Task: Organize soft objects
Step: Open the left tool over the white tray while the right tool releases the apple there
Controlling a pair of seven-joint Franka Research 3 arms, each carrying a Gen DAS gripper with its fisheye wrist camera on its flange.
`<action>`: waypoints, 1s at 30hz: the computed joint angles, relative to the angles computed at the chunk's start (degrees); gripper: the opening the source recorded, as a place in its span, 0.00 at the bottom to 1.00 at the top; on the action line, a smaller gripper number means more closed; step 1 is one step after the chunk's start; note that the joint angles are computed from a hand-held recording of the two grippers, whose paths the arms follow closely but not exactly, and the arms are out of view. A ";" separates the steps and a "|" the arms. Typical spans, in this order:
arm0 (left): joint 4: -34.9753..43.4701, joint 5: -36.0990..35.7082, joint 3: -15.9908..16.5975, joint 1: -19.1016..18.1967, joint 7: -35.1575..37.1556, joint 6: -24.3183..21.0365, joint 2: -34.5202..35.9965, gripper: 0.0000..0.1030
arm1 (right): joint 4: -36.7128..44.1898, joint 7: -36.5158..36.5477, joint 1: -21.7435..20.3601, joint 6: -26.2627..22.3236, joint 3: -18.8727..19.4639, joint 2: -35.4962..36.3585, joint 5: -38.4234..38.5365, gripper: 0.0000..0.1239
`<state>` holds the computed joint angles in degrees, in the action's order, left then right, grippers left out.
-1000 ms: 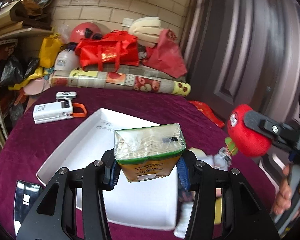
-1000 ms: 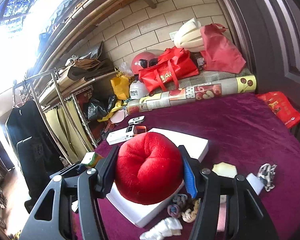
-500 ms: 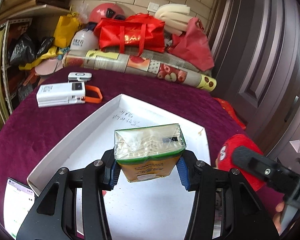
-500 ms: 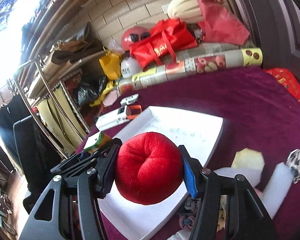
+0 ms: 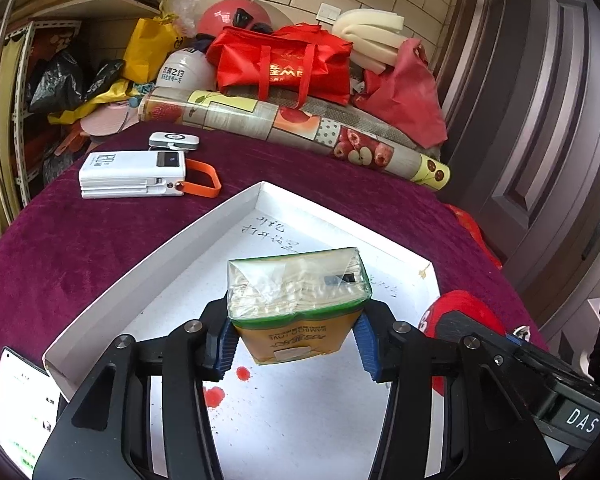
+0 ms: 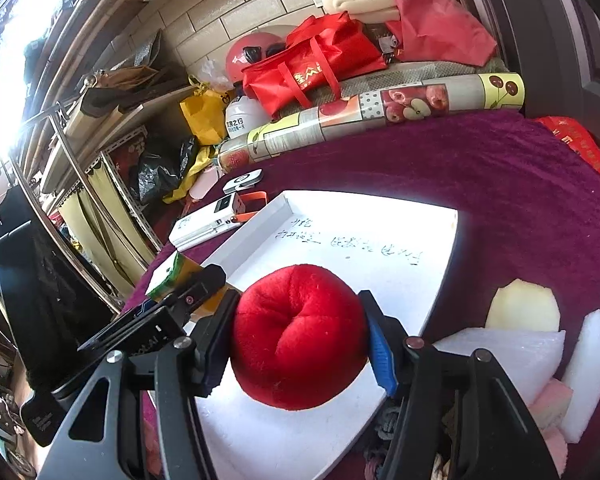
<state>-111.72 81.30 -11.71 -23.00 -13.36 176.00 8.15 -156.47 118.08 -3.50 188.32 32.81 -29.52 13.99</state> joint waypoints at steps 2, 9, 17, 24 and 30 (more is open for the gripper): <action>-0.33 -2.30 -0.15 0.32 0.98 -0.05 0.05 0.57 | -0.29 0.94 -1.42 0.89 1.51 -0.14 0.56 0.55; -1.35 4.00 -0.09 0.21 -7.40 -4.02 -2.50 1.00 | -2.15 4.03 -7.98 1.99 8.42 -5.58 2.50 0.83; -2.52 8.45 -2.65 1.45 -11.21 -5.42 -5.18 1.00 | -4.31 6.45 -6.53 2.38 7.56 -10.33 2.55 0.83; -3.42 14.53 -4.28 1.79 -16.24 -5.80 -8.16 1.00 | -7.07 8.68 -4.90 2.15 6.26 -15.96 3.45 0.83; -5.64 15.06 -5.92 1.46 -12.88 -9.10 -11.82 1.00 | -11.60 10.51 -4.11 1.21 5.89 -26.19 3.17 0.83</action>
<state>-117.36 96.36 -17.63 -21.54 -26.24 166.90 -3.67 -168.07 128.59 -7.61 189.53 38.71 -55.71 17.16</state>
